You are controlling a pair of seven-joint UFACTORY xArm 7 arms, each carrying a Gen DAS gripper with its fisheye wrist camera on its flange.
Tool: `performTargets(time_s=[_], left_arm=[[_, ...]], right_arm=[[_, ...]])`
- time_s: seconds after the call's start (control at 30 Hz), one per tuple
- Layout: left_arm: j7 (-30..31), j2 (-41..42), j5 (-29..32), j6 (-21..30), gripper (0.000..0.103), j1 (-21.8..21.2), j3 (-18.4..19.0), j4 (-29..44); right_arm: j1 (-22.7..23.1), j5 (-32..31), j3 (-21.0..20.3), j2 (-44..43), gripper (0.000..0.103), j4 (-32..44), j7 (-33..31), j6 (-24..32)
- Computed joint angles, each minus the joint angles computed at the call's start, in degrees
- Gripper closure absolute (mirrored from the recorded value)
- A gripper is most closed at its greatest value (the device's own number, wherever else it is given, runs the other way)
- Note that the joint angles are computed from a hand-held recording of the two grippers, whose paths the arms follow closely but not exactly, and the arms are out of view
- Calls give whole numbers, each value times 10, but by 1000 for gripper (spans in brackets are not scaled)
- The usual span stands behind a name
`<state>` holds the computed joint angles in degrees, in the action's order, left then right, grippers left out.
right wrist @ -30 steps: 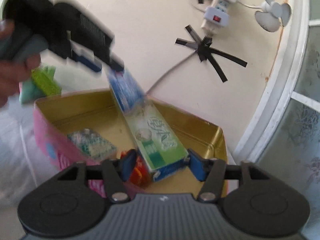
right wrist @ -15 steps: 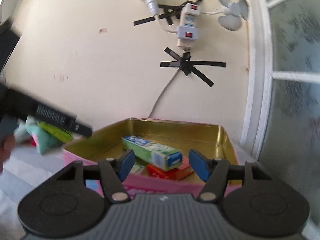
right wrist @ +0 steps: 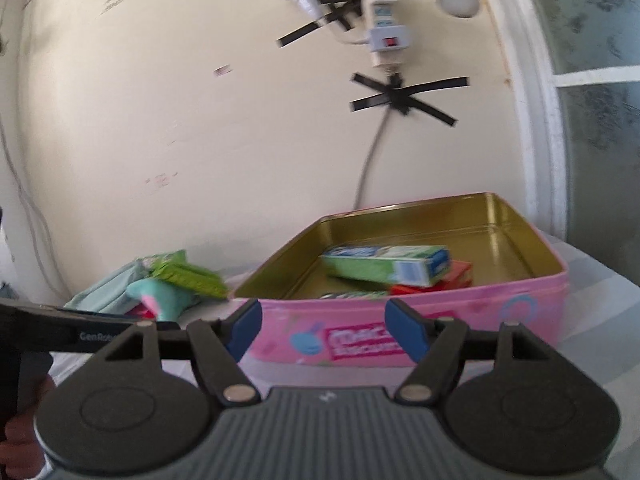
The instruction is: Organize objects
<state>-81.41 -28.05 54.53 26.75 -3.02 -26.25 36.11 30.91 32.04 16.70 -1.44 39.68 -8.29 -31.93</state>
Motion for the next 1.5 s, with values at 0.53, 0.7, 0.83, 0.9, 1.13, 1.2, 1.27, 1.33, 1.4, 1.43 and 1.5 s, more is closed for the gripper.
performTargets(time_s=[0.53, 0.7, 0.83, 0.9, 1.13, 1.2, 1.27, 1.33, 1.4, 1.43, 1.5], left_arm=[[19, -91, -35, -16, 43, 71, 33, -114], [22, -107, -38, -26, 43, 107, 27, -135], [27, -113, -43, -42, 43, 133, 28, -147], [29, -116, -45, -49, 43, 145, 27, -153], [29, -131, -54, -80, 43, 195, 17, -174], [27, -134, -57, -93, 43, 214, 15, -179], [28, -136, -67, -106, 43, 225, 15, -186], [24, -140, -75, -123, 42, 242, 6, -193], [22, -148, -80, -133, 41, 260, -16, -196], [21, -150, -83, -136, 41, 269, -28, -197], [23, -156, -90, -148, 41, 281, -41, -200]], right_arm=[[122, 153, -23, 89, 30, 125, -212, 57], [166, 196, -54, 117, 30, 164, -269, 80], [201, 225, -81, 135, 30, 191, -307, 95], [218, 236, -95, 145, 30, 204, -325, 102], [303, 272, -181, 194, 30, 276, -381, 144], [330, 267, -215, 213, 31, 300, -381, 163], [363, 260, -256, 236, 31, 328, -379, 180], [375, 239, -278, 263, 33, 361, -370, 196], [391, 213, -309, 301, 33, 407, -358, 212], [405, 203, -332, 319, 34, 426, -348, 221], [431, 179, -386, 367, 35, 482, -317, 255]])
